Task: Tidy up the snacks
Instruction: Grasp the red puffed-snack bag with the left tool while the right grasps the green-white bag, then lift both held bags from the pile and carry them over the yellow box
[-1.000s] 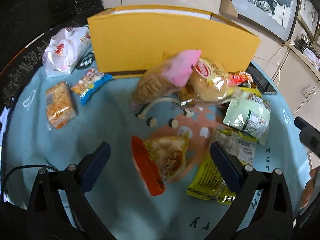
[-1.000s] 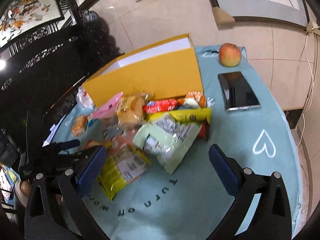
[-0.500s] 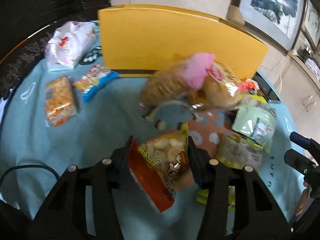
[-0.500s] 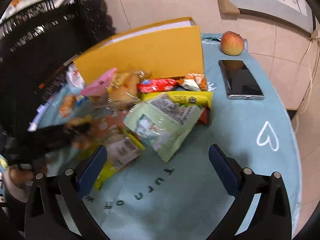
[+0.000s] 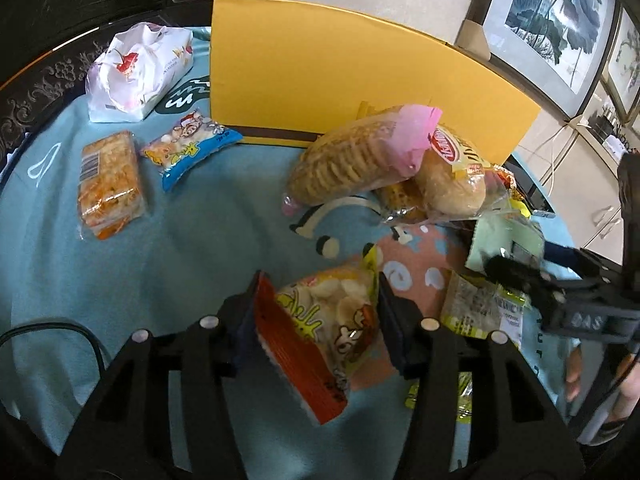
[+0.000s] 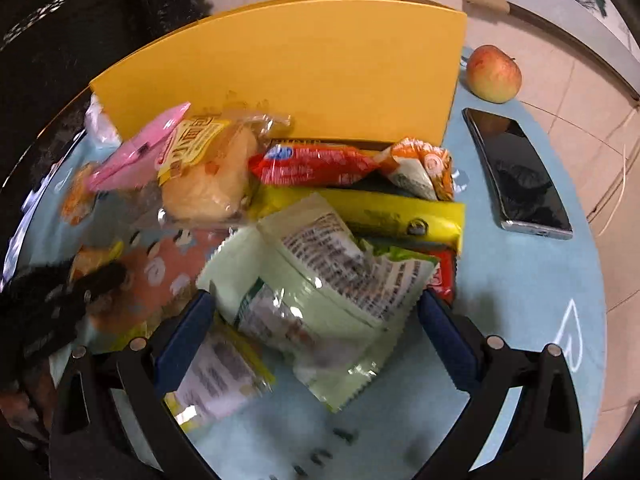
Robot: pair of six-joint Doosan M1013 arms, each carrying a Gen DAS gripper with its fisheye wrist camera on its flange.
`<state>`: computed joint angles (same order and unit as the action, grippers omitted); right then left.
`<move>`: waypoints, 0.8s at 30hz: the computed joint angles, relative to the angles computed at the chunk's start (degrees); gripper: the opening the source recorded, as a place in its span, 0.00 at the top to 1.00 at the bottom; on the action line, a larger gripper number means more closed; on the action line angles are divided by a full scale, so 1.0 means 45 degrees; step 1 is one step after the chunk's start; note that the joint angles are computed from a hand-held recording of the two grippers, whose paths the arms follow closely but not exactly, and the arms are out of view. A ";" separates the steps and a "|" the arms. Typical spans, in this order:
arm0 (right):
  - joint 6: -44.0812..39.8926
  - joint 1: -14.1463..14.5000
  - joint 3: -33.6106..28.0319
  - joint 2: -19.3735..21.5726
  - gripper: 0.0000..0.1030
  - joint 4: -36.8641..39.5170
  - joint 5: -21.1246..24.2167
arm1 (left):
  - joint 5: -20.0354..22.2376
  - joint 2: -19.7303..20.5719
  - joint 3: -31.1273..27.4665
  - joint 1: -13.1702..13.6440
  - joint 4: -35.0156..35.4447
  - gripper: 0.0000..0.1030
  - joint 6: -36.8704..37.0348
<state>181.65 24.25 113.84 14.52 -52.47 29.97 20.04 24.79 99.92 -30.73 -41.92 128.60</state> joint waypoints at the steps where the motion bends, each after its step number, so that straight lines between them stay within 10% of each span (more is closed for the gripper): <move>1: 0.0186 -0.0024 -0.0039 0.0041 0.01 -0.0061 0.0025 | 0.0012 0.0007 -0.0005 0.0006 -0.0047 0.46 0.0048; 5: 0.0894 0.0086 -0.0120 0.0193 0.08 -0.0692 0.0484 | 0.0100 0.0008 0.0018 0.0056 -0.0530 0.46 0.0433; 7: 0.0865 -0.0059 0.0093 0.0021 0.38 -0.0612 -0.0169 | 0.0140 0.0013 0.0017 0.0073 -0.0702 0.45 0.0554; 12: 0.4020 -0.0158 0.1065 -0.0807 0.68 -0.2759 -0.1504 | 0.0186 0.0022 0.0021 0.0103 -0.0968 0.46 0.0742; 20: 0.3581 0.0193 0.1380 -0.1151 0.70 -0.2797 -0.1503 | 0.0196 -0.0046 0.0102 0.0050 -0.1231 0.51 0.1292; 24: 0.2293 0.0134 0.1117 -0.0821 0.54 -0.1699 -0.1232 | 0.0364 -0.0028 0.0091 -0.0051 -0.1277 0.51 0.1713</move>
<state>191.97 24.85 118.87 10.83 -60.12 24.43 21.68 24.66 100.33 -30.96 -47.67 136.31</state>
